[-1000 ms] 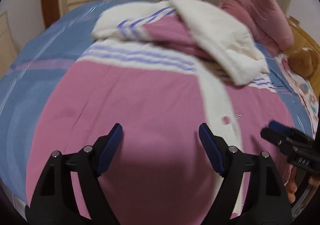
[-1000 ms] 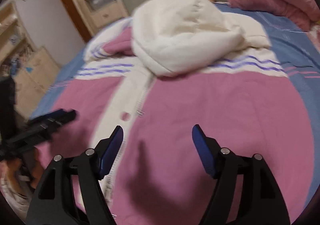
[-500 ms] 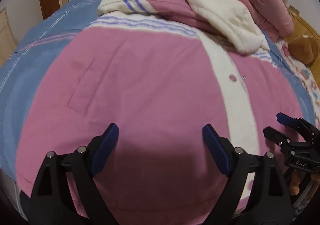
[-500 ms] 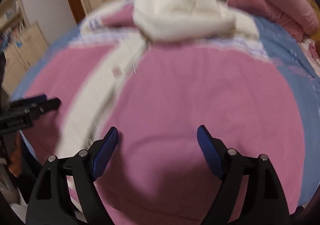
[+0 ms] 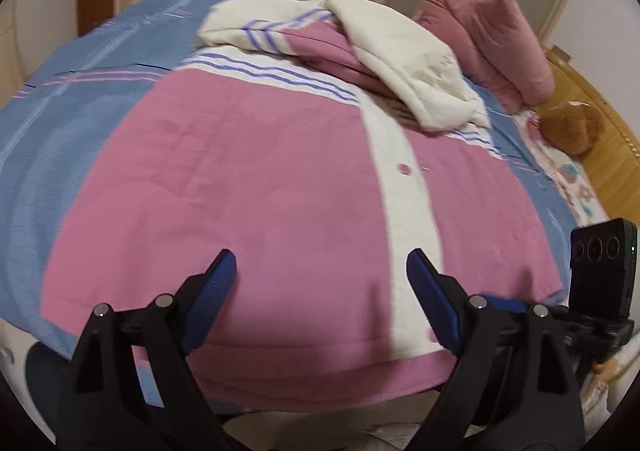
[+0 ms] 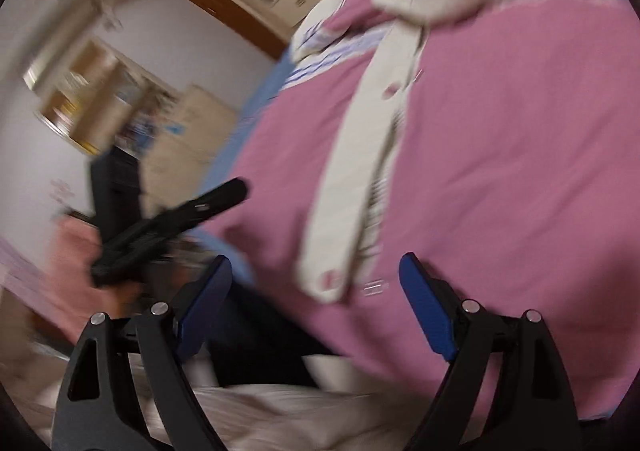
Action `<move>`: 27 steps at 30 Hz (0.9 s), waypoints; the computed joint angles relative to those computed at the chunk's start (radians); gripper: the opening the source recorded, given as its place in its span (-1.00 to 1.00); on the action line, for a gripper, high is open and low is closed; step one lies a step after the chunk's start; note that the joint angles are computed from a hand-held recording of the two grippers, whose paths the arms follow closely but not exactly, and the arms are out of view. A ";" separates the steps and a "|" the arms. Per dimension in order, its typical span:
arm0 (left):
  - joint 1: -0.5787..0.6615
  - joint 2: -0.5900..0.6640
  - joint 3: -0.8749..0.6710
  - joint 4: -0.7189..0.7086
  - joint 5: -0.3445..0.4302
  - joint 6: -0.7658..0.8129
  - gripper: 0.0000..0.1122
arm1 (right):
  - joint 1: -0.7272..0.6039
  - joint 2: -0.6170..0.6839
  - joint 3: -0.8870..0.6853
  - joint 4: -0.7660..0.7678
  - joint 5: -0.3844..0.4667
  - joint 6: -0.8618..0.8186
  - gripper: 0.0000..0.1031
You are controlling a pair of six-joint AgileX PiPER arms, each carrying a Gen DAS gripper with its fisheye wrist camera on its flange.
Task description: Fold large clothes
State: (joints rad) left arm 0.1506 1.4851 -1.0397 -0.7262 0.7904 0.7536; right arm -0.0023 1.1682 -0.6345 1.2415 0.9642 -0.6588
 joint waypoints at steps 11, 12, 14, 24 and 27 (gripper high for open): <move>0.081 0.076 -0.013 0.006 0.032 -0.032 0.58 | 0.167 0.016 0.019 0.080 -0.181 0.049 -0.87; 0.081 0.073 -0.014 -0.001 0.037 -0.021 0.58 | 0.150 -0.025 0.023 0.056 -0.181 0.070 -0.88; 0.071 0.067 -0.016 -0.005 0.044 -0.008 0.61 | 0.125 -0.074 0.021 0.003 -0.178 0.112 -0.88; -0.091 0.024 0.066 0.231 -0.142 -0.130 0.68 | 0.203 0.001 0.022 -0.129 -0.274 0.217 -0.75; -0.062 -0.006 0.066 0.241 -0.141 -0.139 0.68 | 0.173 -0.047 0.004 -0.211 -0.194 0.230 -0.08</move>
State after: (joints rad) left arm 0.0888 1.4794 -0.9738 -0.4855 0.6497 0.6146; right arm 0.1703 1.1212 -0.6307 1.0304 0.7699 -0.4288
